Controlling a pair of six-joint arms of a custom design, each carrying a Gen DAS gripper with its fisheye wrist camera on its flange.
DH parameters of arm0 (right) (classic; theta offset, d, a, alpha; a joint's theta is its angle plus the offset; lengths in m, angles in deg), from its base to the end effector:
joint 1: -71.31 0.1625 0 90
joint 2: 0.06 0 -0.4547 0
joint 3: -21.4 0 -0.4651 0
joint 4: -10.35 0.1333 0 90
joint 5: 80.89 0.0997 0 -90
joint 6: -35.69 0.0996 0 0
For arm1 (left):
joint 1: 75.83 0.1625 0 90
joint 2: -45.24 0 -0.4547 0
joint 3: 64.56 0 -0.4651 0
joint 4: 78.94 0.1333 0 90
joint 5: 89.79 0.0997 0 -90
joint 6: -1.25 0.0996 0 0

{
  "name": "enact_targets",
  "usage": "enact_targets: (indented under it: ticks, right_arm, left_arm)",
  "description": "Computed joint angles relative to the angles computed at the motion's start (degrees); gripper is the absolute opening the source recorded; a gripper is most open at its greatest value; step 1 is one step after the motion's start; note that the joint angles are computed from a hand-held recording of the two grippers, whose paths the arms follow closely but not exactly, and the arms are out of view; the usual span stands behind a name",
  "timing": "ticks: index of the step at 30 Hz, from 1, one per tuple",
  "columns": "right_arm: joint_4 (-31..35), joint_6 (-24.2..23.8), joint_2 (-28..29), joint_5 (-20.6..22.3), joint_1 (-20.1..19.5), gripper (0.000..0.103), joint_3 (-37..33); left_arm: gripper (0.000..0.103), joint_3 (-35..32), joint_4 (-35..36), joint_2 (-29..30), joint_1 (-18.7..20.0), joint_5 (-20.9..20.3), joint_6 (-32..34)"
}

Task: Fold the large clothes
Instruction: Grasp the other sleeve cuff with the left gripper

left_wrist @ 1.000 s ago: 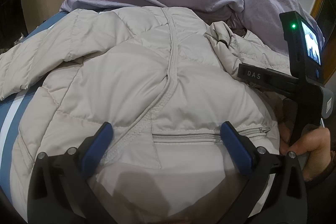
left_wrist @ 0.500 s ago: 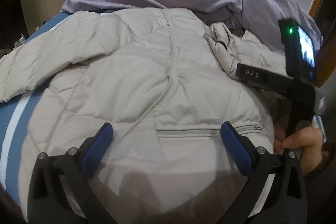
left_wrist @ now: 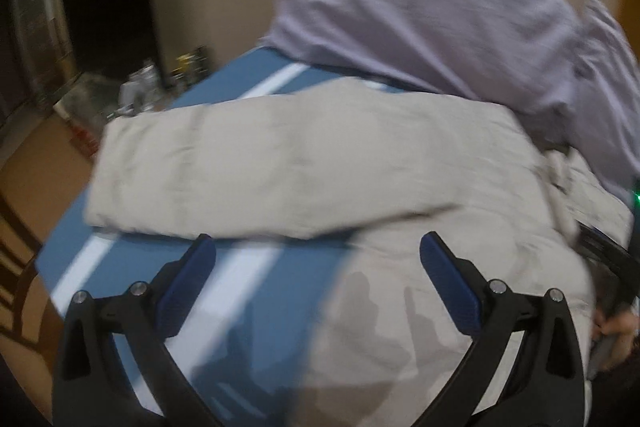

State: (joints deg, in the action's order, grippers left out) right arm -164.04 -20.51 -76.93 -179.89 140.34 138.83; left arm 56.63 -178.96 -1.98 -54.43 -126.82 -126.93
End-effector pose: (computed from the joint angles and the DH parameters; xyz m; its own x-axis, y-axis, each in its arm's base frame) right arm -0.1036 -0.5993 0.3010 -0.7060 -0.3069 0.6383 -0.5906 0.7525 -0.2915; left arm -0.3201 -0.3540 -0.0667 -0.5984 -0.6343 -0.4895 0.0994 0.5474 -0.8309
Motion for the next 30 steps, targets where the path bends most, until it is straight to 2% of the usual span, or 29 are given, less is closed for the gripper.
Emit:
enact_targets:
  ticks: [9,16,20,22,24,26,27,29,30]
  right_arm:
    - [0.5,0.4,0.0,0.2,0.0,0.086,-0.1]
    - [0.4,0.6,0.0,0.2,0.0,0.086,-0.1]
    - [0.4,0.6,0.0,0.2,0.0,0.086,-0.1]
    - [0.4,0.6,0.0,0.2,0.0,0.086,-0.1]
    - [0.4,0.6,0.0,0.2,0.0,0.086,-0.1]
    - [0.5,0.6,0.0,0.2,0.0,0.086,-0.1]
    - [0.5,0.6,0.0,0.2,-0.1,0.086,-0.1]
    - [0.5,0.6,-0.1,0.3,-0.1,0.086,-0.1]
    - [0.6,0.6,-0.1,0.3,-0.1,0.086,-0.2]
  left_arm:
    - [0.101,8.8,10.8,-12.1,2.8,-8.1,-14.3]
    - [0.101,14.8,8.5,-18.3,3.9,-11.4,-16.6]
    - [0.101,18.7,1.6,-20.4,3.3,-10.7,-16.9]
    - [0.099,18.3,2.4,-19.5,3.1,-10.3,-17.3]
    - [0.087,17.6,2.7,-18.4,2.8,-9.5,-17.3]
    - [0.062,17.1,2.2,-17.8,2.8,-8.6,-16.8]
    - [0.055,17.2,1.2,-17.7,2.6,-7.8,-16.3]
    - [0.034,17.4,-1.1,-17.8,2.9,-6.5,-15.1]
    - [0.030,17.2,-1.6,-17.7,3.1,-6.2,-14.9]
